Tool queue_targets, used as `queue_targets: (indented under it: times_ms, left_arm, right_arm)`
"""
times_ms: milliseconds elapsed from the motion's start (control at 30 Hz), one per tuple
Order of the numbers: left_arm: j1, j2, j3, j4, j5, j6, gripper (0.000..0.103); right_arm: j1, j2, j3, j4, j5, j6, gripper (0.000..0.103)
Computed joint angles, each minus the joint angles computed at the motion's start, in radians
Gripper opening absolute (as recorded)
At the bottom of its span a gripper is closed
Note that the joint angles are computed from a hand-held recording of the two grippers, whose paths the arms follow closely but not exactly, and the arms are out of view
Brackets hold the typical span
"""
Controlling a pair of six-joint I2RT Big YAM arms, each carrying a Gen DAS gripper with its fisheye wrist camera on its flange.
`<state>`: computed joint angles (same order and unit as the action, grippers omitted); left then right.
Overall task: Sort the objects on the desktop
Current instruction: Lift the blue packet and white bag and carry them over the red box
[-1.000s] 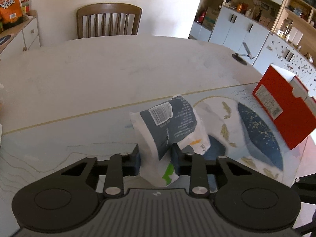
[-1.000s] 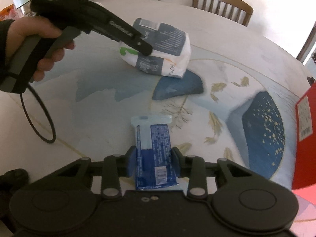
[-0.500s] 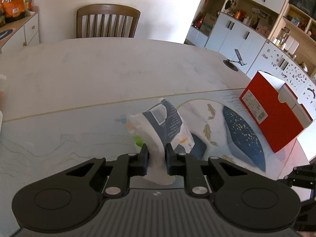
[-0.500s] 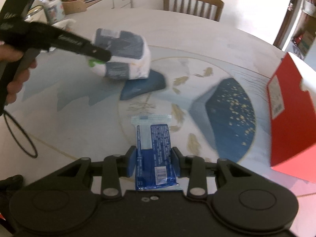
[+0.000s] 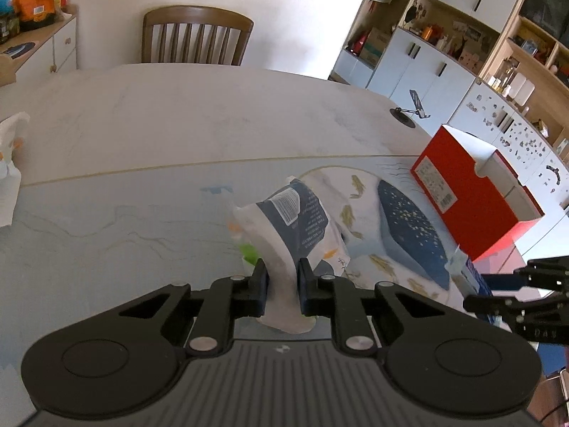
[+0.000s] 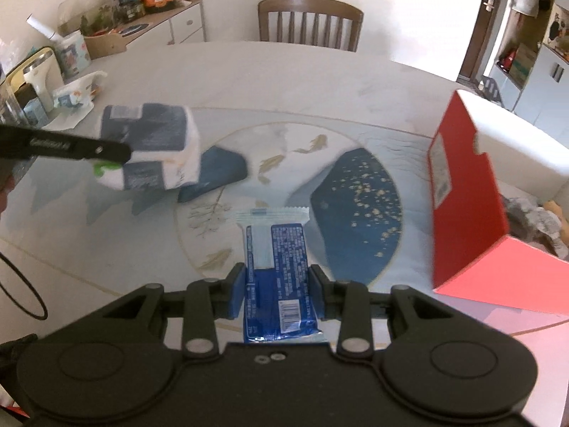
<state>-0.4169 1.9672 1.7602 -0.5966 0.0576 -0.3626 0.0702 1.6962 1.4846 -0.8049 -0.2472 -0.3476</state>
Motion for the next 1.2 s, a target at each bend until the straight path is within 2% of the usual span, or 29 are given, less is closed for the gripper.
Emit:
queue_targets:
  times_ms: [233,600,933,1200]
  left_arm:
    - [-0.029,-0.04,-0.037,0.014,-0.015,-0.038,0.015]
    - [-0.075,-0.065,-0.007,-0.017,-0.045,-0.056,0.015]
    - [-0.12,-0.03,0.091,-0.027,-0.06,-0.06,0.015]
    - [-0.155,0.054,0.238,-0.063,-0.07,-0.044,0.015]
  right_arm:
    - [-0.031,-0.016,0.006,0.007,-0.015,0.013,0.036]
    - [-0.094,-0.031,0.038,0.028,-0.063,0.055,0.036]
    - [-0.163,-0.009,0.103,0.035,-0.106,0.096,0.036]
    - [-0.208,0.029,0.172,0.038,-0.128,0.101,0.036]
